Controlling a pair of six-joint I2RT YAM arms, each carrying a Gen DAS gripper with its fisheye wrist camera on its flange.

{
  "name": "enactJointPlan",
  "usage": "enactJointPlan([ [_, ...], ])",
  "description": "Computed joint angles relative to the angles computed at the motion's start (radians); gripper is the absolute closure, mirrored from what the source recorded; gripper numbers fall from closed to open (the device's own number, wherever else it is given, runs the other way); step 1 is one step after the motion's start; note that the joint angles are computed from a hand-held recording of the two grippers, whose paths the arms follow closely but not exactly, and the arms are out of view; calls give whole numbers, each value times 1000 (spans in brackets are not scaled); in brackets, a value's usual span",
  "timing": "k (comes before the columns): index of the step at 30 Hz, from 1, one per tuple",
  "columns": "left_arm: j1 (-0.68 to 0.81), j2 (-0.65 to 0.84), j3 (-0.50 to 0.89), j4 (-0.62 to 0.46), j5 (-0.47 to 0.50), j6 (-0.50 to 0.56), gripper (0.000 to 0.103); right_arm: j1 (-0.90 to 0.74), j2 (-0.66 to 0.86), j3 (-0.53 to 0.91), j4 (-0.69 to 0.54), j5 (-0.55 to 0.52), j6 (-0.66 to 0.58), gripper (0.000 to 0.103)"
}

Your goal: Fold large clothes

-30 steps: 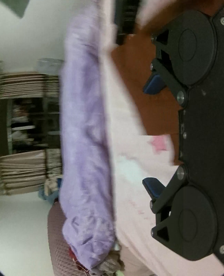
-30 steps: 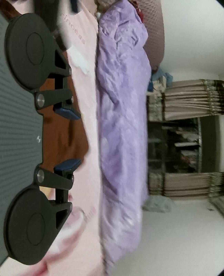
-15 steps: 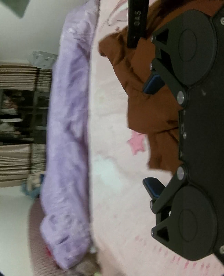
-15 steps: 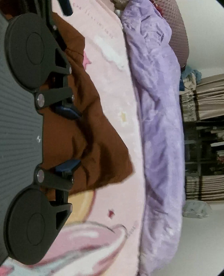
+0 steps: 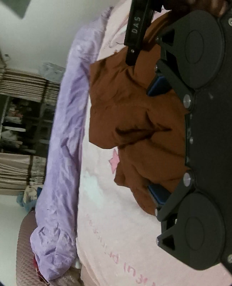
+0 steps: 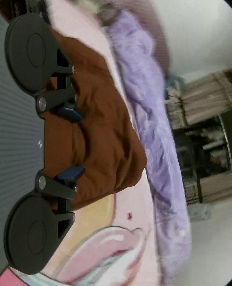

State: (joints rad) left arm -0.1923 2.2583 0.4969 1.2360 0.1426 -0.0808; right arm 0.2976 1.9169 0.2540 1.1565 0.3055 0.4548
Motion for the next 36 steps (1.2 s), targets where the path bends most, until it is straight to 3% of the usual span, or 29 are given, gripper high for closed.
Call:
enactJointPlan([
  [4,-41,-84,-39,-55,-80,45,0,52,-138,14,-200,67,-43,34],
  [7,-38,-267,-106,-185,-111,56,0,119,-383,-9,-457,149,-33,34],
  [10,36,-485,-210,-280,18,75,0,202,-645,-39,-709,222,1,36],
  [13,84,-629,-273,-382,93,156,0,240,-814,-74,-867,176,13,36],
  [15,43,-588,-264,-409,14,221,0,216,-711,-54,-868,128,11,44],
  [17,-30,-403,-172,-433,-114,265,0,170,-505,-43,-708,70,-24,45],
  [19,-45,-271,-125,-346,-132,197,0,186,-388,-39,-595,117,-23,45],
  [20,-50,-280,-118,-362,-140,159,0,200,-388,-29,-611,141,-8,45],
  [26,-53,-493,-196,-464,-158,187,0,272,-635,-11,-909,200,71,46],
  [28,-25,-602,-246,-486,-116,192,0,319,-746,-14,-1032,232,99,45],
  [31,71,-762,-300,-569,33,220,0,402,-838,11,-1200,296,120,42],
  [33,101,-759,-292,-603,64,227,0,447,-868,15,-1271,330,131,42],
  [36,44,-505,-234,-510,-99,257,0,364,-812,-29,-1197,212,107,45],
])
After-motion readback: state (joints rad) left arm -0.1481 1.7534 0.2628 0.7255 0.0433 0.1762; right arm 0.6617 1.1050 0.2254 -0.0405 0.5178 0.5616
